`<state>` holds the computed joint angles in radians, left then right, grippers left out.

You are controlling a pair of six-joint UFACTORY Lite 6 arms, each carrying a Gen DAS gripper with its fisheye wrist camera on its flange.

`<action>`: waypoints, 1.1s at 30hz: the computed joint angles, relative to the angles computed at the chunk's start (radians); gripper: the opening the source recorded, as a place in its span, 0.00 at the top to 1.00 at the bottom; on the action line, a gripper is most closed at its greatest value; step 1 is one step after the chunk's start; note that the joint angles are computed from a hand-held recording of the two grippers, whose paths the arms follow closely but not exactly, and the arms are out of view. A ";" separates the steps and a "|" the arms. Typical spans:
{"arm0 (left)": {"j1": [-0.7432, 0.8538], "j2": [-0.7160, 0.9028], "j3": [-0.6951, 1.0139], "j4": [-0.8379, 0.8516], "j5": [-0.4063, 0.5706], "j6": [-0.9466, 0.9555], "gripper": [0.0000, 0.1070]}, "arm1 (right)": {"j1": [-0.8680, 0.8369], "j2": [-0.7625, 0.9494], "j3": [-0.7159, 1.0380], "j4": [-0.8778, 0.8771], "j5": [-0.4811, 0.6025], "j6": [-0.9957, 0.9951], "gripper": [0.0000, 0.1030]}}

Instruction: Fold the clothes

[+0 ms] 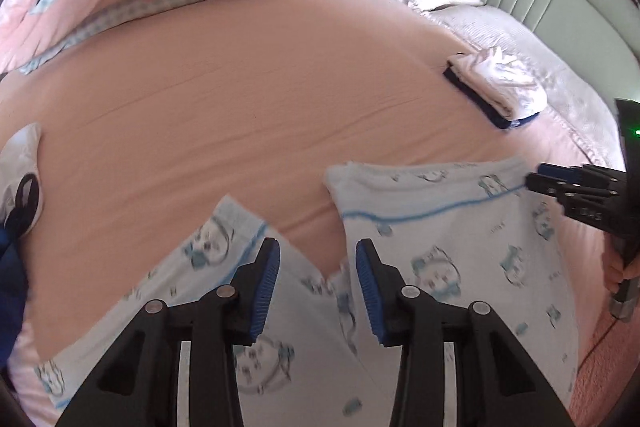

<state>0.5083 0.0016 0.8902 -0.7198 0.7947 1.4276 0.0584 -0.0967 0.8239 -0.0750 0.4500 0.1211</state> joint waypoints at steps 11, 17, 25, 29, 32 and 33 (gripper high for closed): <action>-0.092 0.007 -0.044 -0.149 -0.200 -0.140 0.64 | -0.117 0.043 -0.001 0.124 -0.066 -0.159 0.66; -0.136 0.080 0.016 -0.006 -0.188 -0.317 0.64 | -0.077 0.040 -0.031 -0.045 -0.065 -0.115 0.68; -0.190 -0.130 -0.106 -0.006 -0.241 -0.285 0.64 | -0.096 -0.027 -0.067 -0.184 -0.009 0.006 0.68; -0.302 -0.057 -0.127 0.381 -0.494 -0.670 0.64 | -0.144 -0.064 -0.061 0.002 -0.019 -0.148 0.68; -0.358 -0.068 -0.166 0.425 -0.502 -0.654 0.64 | -0.116 -0.068 -0.049 0.069 -0.027 -0.192 0.67; -0.358 -0.083 -0.156 0.356 -0.440 -0.594 0.64 | -0.103 -0.059 -0.044 0.078 -0.028 -0.194 0.67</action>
